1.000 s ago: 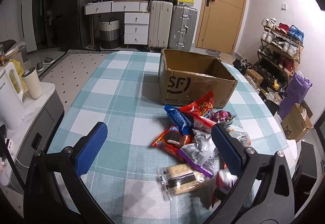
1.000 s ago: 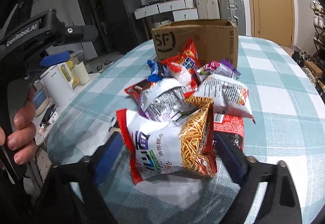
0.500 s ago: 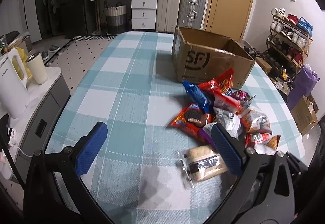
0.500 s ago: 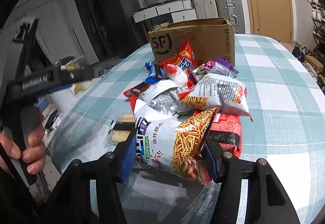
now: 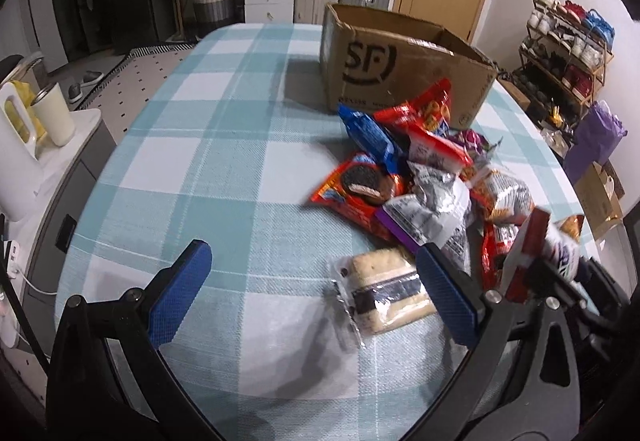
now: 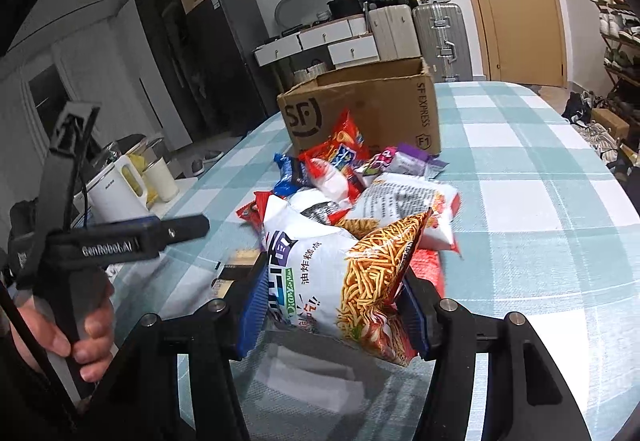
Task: Organize snacks
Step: 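Grasp the cracker sandwich pack with the left gripper while the right gripper holds the noodle bag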
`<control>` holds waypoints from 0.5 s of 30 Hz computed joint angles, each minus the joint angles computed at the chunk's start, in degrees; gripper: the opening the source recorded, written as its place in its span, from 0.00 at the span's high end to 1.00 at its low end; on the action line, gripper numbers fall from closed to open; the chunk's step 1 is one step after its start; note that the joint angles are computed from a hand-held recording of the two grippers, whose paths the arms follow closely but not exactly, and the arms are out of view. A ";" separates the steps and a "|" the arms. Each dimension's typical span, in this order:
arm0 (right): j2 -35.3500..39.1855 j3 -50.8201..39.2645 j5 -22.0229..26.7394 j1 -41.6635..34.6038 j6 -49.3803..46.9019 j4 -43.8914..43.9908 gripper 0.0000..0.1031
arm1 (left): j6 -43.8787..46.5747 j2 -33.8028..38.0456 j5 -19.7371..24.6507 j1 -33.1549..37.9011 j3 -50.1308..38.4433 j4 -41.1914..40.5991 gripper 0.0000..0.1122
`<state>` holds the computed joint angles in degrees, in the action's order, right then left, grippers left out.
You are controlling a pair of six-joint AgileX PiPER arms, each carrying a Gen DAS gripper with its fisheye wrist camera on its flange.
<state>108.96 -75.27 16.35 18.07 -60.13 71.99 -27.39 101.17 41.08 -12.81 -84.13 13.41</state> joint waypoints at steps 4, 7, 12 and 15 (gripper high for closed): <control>-0.77 1.00 -0.52 -0.83 -2.92 3.06 0.43 | 0.07 2.21 1.88 -1.41 -1.66 -0.03 0.09; -1.32 1.89 -0.85 -1.49 -5.67 5.73 0.43 | 0.25 4.07 3.44 -2.47 -3.22 -0.38 0.09; -1.71 3.26 -0.31 -2.48 -9.76 10.27 0.43 | -1.00 6.69 5.73 -4.48 -5.64 0.47 0.09; -1.97 4.31 -0.21 -2.65 -12.20 12.88 0.43 | -2.10 8.30 7.16 -5.75 -7.30 1.45 0.09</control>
<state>106.98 -70.96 16.14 15.42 -72.32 84.87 -29.49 109.47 48.25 -18.56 -91.42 14.86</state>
